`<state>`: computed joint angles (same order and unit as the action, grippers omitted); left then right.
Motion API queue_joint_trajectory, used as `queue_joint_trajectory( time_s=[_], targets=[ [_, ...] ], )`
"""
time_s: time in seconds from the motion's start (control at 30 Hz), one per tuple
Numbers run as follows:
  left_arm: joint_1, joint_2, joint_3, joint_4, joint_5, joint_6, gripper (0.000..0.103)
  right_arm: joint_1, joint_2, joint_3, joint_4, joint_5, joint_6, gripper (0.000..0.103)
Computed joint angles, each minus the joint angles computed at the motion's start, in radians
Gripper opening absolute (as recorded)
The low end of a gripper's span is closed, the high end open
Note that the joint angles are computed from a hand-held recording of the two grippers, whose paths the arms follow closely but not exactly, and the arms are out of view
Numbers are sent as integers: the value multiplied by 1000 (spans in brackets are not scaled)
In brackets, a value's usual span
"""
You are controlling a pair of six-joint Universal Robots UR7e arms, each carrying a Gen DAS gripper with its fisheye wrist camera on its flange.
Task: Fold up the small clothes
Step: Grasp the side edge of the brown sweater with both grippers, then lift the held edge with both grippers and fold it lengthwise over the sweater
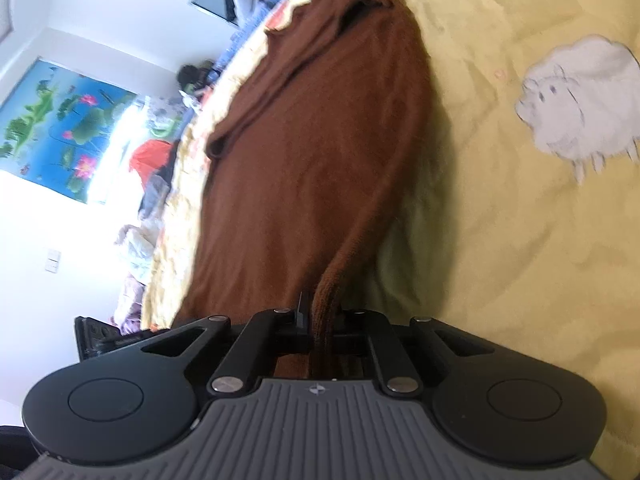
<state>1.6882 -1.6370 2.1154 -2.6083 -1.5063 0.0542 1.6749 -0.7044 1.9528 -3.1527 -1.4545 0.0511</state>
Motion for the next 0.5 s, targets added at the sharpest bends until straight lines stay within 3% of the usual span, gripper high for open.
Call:
queue_joint_trajectory(
  time_s=[0.13, 0.27, 0.4, 0.5],
  targets=[
    [-27, 31, -61, -57, -55, 49, 6, -3, 5, -42, -33, 66, -8, 14],
    [-49, 141, -193, -137, -113, 84, 6, -10, 52, -172, -54, 140, 4, 14],
    [-69, 315, -404, -183, -144, 99, 6, -30, 142, -397, -49, 219, 40, 14],
    [-87, 470, -604, -173, -98, 95, 6, -52, 238, -616, 10, 261, 116, 14]
  ],
)
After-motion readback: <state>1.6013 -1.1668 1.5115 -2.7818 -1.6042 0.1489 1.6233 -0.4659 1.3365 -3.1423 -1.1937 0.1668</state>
